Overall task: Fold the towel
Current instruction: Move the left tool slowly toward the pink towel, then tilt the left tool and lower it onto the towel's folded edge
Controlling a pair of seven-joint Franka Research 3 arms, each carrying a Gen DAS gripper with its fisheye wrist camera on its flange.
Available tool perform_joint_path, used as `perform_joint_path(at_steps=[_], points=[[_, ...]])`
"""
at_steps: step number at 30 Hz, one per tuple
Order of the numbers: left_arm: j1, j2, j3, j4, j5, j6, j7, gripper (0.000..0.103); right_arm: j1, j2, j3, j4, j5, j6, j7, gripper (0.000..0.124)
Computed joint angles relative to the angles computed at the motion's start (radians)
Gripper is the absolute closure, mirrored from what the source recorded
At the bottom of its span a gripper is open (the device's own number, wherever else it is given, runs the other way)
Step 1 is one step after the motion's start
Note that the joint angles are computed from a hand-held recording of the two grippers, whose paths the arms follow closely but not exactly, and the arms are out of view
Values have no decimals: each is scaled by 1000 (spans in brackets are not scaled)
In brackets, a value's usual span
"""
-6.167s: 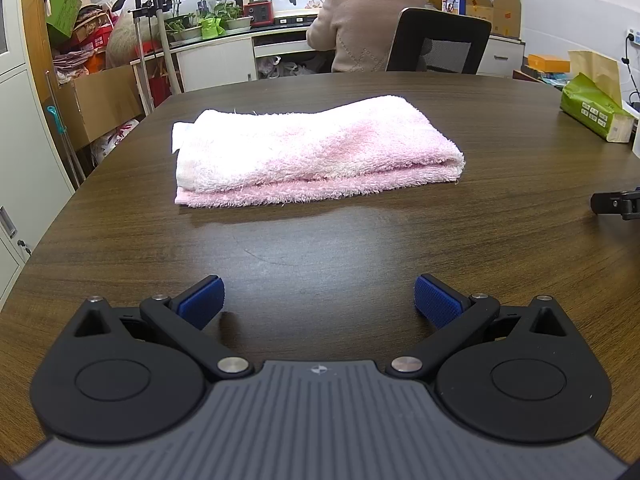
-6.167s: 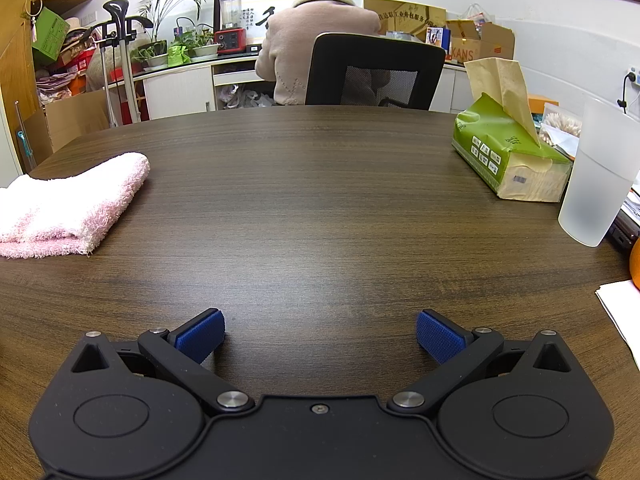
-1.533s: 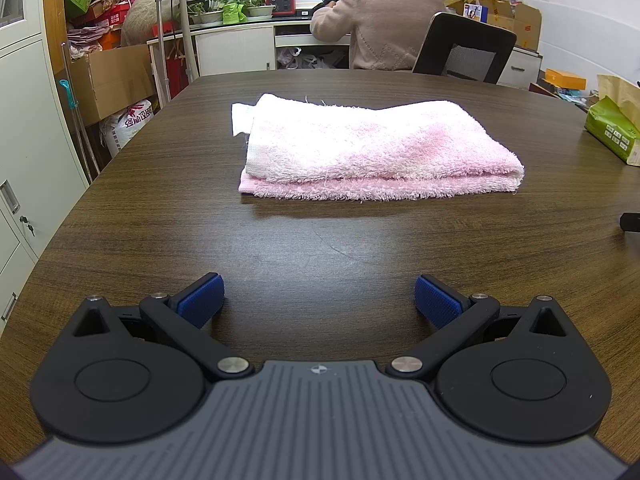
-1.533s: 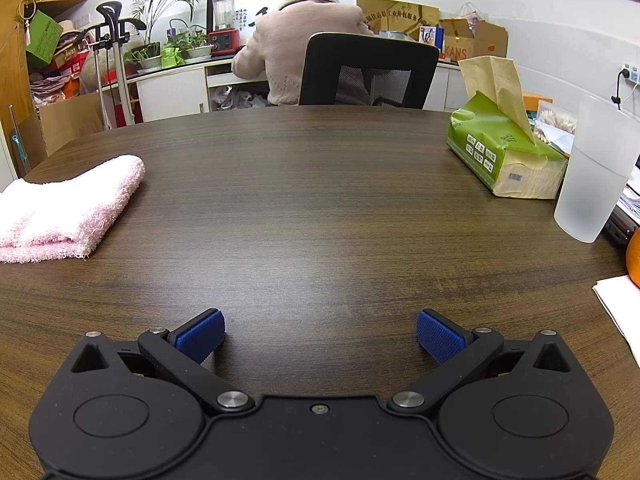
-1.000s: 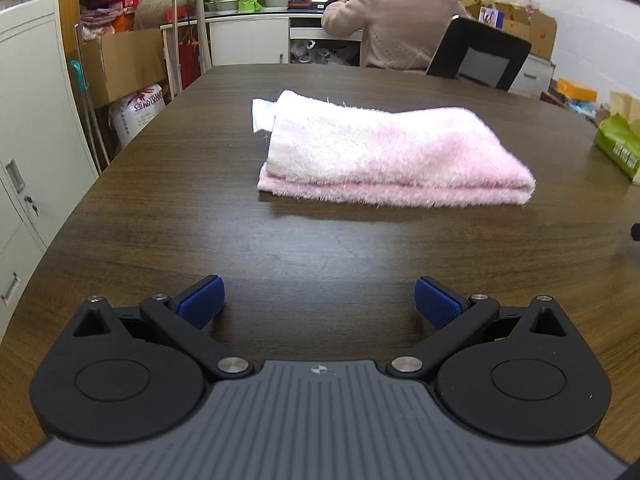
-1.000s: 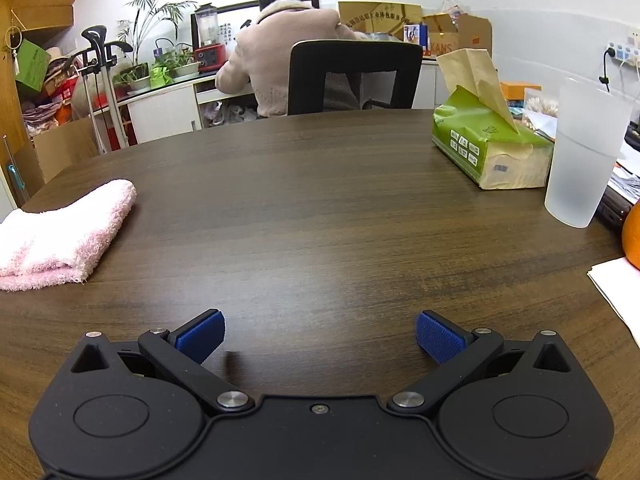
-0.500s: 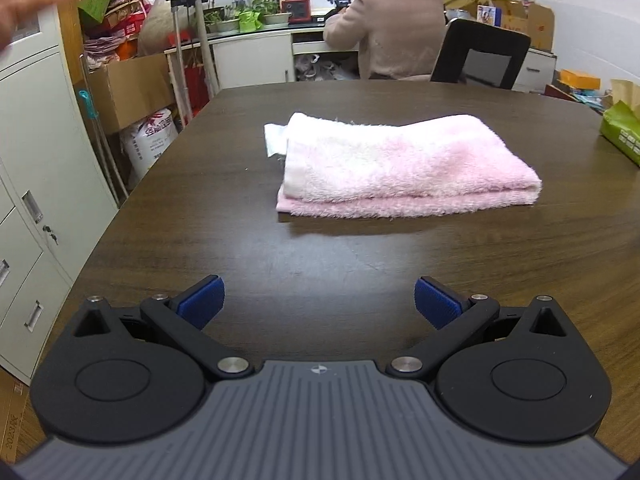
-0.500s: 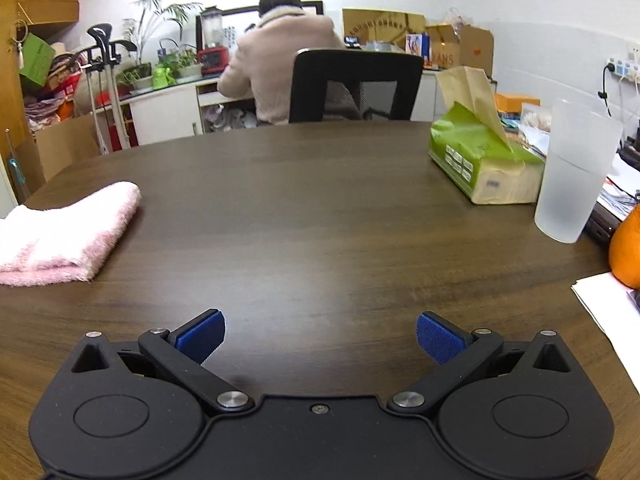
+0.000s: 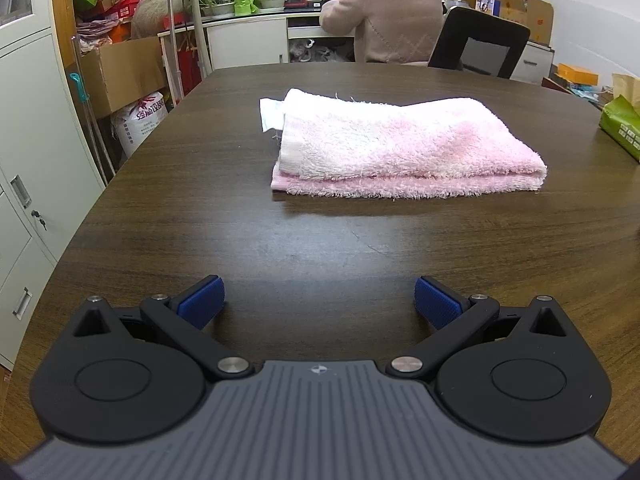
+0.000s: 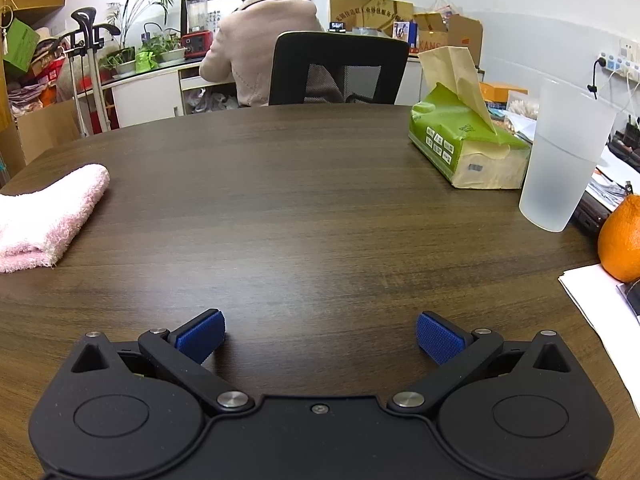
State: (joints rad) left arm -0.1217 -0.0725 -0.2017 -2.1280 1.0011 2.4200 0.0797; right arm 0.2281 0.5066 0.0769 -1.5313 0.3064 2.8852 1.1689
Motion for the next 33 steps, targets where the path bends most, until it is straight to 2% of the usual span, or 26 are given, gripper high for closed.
perform_joint_path(at_steps=[26,30,33], points=[[-1,7,0,-4,48,45,-17,0,2,-2,0,-2,6,2,-1,22],[-2,14,4,-1,46,90,14,0,1,-2,1,-1,6,2,-2,22],[-1,8,7,-10,52,163,33,0,1,-2,1,-2,6,2,-2,22]])
